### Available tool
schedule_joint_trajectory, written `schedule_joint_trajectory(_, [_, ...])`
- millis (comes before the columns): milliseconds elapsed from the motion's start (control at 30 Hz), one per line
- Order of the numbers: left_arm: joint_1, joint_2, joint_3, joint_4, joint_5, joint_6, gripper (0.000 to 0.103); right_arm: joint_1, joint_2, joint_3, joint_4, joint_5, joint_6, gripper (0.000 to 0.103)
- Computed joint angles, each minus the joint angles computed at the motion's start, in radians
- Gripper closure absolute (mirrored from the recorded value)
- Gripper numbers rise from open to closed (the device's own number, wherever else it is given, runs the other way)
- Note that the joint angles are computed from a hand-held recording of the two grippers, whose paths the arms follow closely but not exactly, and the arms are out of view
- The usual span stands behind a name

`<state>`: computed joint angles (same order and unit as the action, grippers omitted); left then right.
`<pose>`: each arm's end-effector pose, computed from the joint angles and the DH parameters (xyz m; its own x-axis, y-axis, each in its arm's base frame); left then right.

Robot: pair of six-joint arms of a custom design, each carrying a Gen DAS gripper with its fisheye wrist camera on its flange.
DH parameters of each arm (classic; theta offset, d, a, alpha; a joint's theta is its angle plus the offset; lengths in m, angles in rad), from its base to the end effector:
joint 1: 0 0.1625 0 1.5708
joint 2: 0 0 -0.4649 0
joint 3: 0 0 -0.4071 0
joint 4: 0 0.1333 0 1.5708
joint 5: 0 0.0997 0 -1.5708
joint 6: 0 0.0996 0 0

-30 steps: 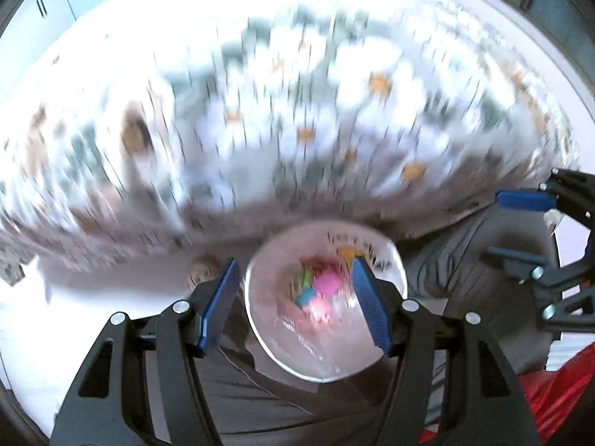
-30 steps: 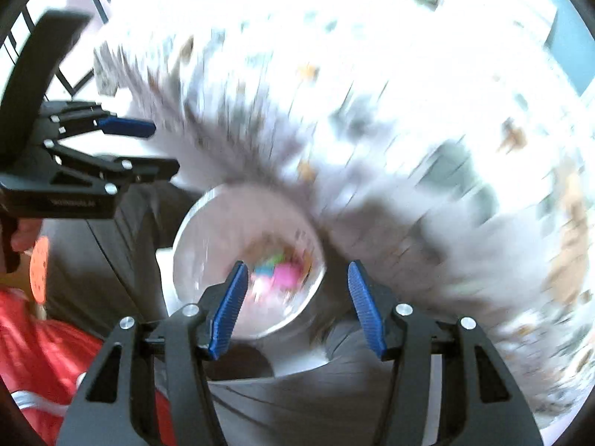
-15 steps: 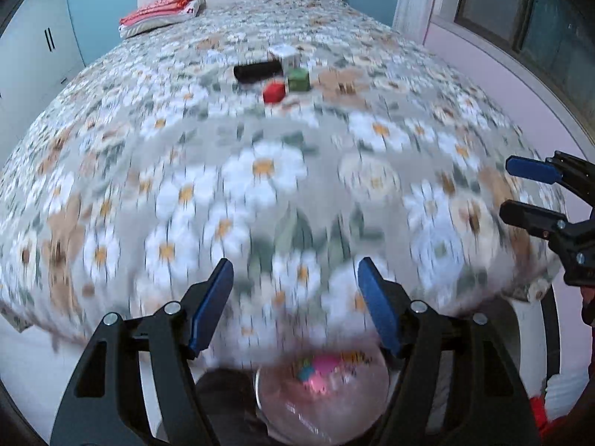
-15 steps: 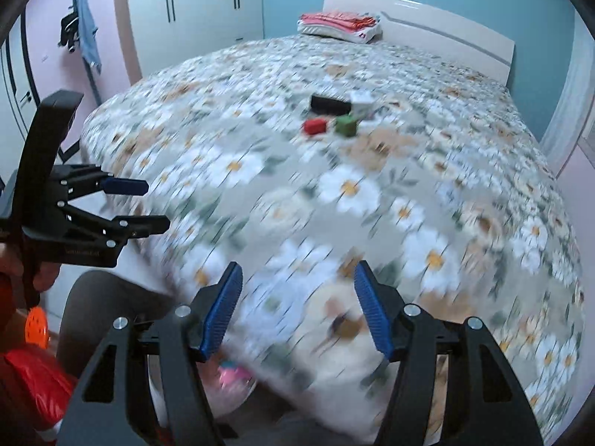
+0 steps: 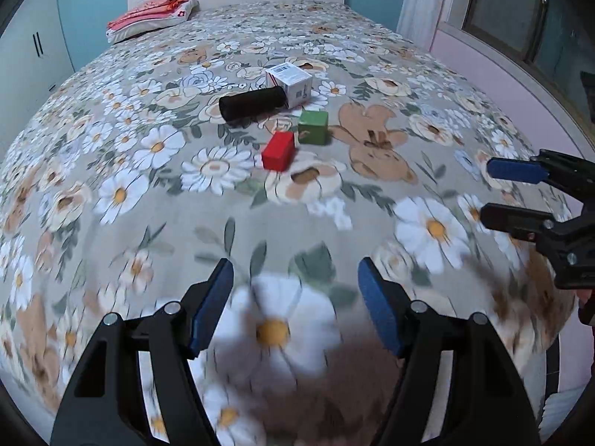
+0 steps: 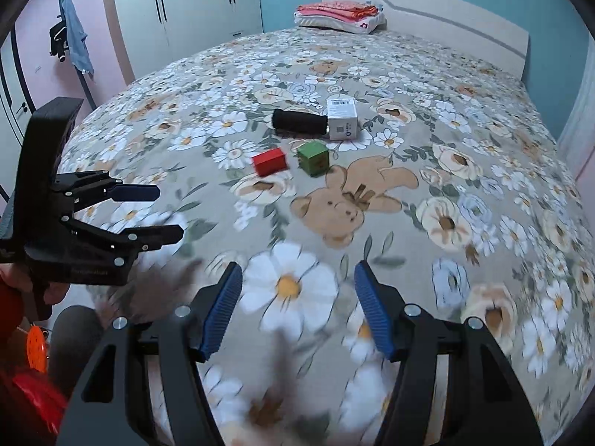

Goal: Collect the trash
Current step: 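Move both tools back over the bed toward the red and green blocks, then grasp the green block with the right tool while the left tool grasps the red block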

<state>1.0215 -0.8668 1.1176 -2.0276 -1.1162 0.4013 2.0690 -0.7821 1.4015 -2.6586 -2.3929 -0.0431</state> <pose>-0.2725 -0.7843 0.3486 -0.5489 0.6874 -0.4756 0.7881 0.6152 -0.0204 0.4261 -0.6571 0.2383 -0.7369 -0.0685 0.6725 -0.4586 0.7816 -0.4229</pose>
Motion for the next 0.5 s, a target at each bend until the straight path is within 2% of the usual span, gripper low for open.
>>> schedule_joint_trajectory(233, [0.032,0.128,-0.18,0.081,-0.058,0.003,0.034,-0.069,0.061,-0.124,0.006,0.07,-0.103,0.038])
schedule_joint_trajectory(500, [0.055,0.268,-0.391,0.159,-0.109,0.041,0.034,-0.135,0.14,-0.288,0.095,0.153,-0.136,0.038])
